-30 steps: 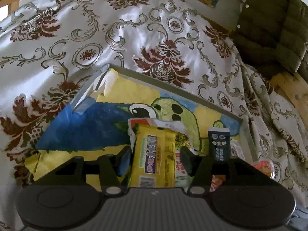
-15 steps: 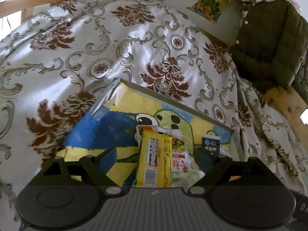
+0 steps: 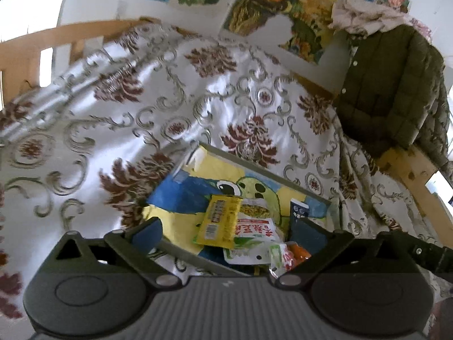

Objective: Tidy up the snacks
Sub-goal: 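Lift both open tools away from the tray back over the snack pile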

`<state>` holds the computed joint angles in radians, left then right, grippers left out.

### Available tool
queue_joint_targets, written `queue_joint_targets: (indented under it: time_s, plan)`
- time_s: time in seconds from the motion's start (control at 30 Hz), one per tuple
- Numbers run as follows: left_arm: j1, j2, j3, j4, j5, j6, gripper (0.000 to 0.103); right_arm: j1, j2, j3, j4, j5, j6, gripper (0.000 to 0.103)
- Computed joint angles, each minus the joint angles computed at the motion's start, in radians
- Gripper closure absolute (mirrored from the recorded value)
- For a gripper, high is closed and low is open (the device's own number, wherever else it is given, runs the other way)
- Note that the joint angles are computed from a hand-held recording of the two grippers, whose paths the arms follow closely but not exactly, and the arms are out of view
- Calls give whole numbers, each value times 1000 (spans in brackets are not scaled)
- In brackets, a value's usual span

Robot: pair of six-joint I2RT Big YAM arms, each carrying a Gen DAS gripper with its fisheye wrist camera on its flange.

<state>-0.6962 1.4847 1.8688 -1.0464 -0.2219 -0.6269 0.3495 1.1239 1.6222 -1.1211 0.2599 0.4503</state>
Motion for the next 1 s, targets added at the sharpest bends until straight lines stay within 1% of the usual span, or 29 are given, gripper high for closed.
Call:
queue_joint_targets:
  time_s: [0.2,0.37,0.5,0.6,0.73,0.83,0.93,1.0]
  plan:
    - [-58,-97,-54,-5,-95,11,0,76,-53,2,-22,92,-23,1]
    - [-119,-175,-110,-8,-188,-1,0,165,-122,-40,-49,177,23,1]
    - [-179,-260,-199,16,-269,40,0,235,-155,-58,-70,213,43,1]
    - [-229,-311,-255,14,-343,67,0,296,-182,-79,-89,256,69,1]
    - [-288,-360,-302,-23,-407,71,0,404,-218,-113,-145,355,145,1]
    - [-326,-387,-329,-43,-435,65,0,476,-240,-135,-191,408,220,1]
    - [-359,-402,-345,-74,-444,45,0,567,-250,-147,-261,474,303,1]
    - [-386,-420,-367,-88,-455,26,0,635,-249,-151,-332,529,383,1]
